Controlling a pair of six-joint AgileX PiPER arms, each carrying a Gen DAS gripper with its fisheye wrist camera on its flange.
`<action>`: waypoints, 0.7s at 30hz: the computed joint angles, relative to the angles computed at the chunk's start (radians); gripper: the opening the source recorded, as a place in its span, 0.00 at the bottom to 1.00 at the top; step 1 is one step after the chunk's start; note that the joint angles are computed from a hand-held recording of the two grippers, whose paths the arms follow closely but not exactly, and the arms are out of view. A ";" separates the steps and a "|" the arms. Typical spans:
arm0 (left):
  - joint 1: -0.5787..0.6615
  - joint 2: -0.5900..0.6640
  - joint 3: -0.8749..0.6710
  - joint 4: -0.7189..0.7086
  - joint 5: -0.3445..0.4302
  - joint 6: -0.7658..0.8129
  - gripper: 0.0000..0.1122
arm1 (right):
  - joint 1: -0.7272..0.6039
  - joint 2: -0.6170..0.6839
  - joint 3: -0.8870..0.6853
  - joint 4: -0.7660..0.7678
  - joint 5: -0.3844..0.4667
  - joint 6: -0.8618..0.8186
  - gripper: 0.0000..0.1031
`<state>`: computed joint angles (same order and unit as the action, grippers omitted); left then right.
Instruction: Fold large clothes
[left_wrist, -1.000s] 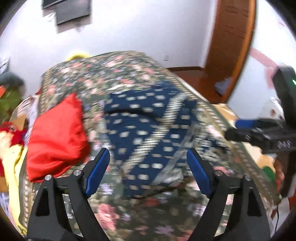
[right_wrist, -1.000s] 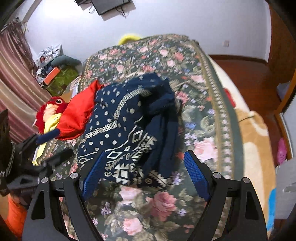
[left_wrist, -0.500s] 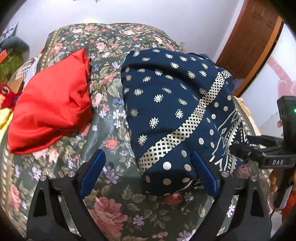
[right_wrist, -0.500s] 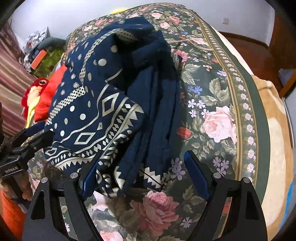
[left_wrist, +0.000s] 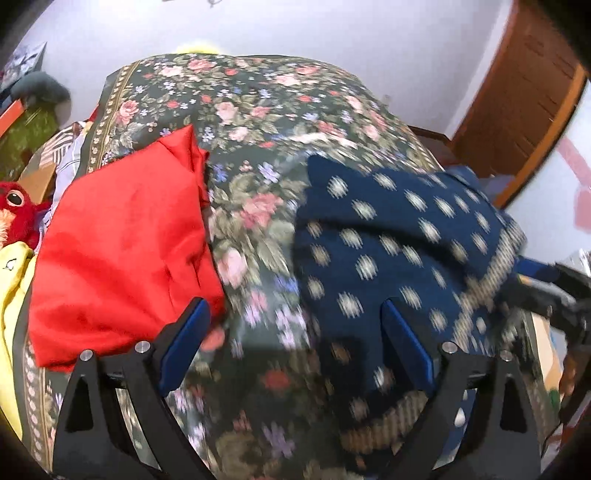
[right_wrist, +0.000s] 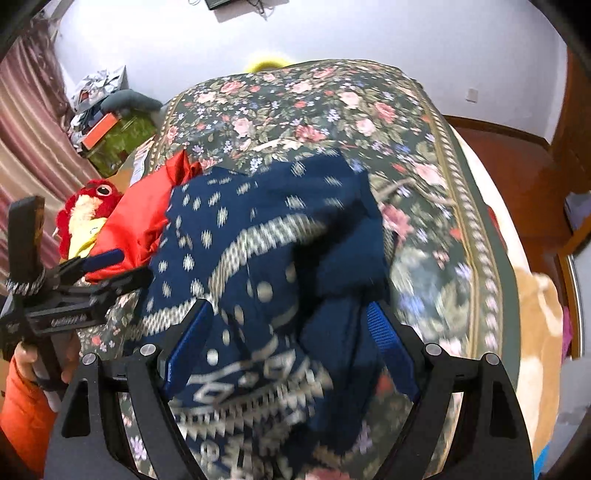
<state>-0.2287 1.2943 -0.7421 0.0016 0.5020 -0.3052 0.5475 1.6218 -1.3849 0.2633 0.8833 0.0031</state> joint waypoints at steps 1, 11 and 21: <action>0.028 0.034 -0.025 -0.057 -0.005 0.056 0.84 | 0.002 0.021 -0.017 -0.017 0.000 0.001 0.81; 0.049 0.235 -0.205 -0.043 -0.051 0.039 0.86 | -0.113 0.102 -0.069 0.138 0.008 -0.129 0.81; -0.025 0.183 -0.216 0.148 0.027 -0.126 0.88 | -0.088 0.050 -0.071 0.081 0.030 -0.081 0.81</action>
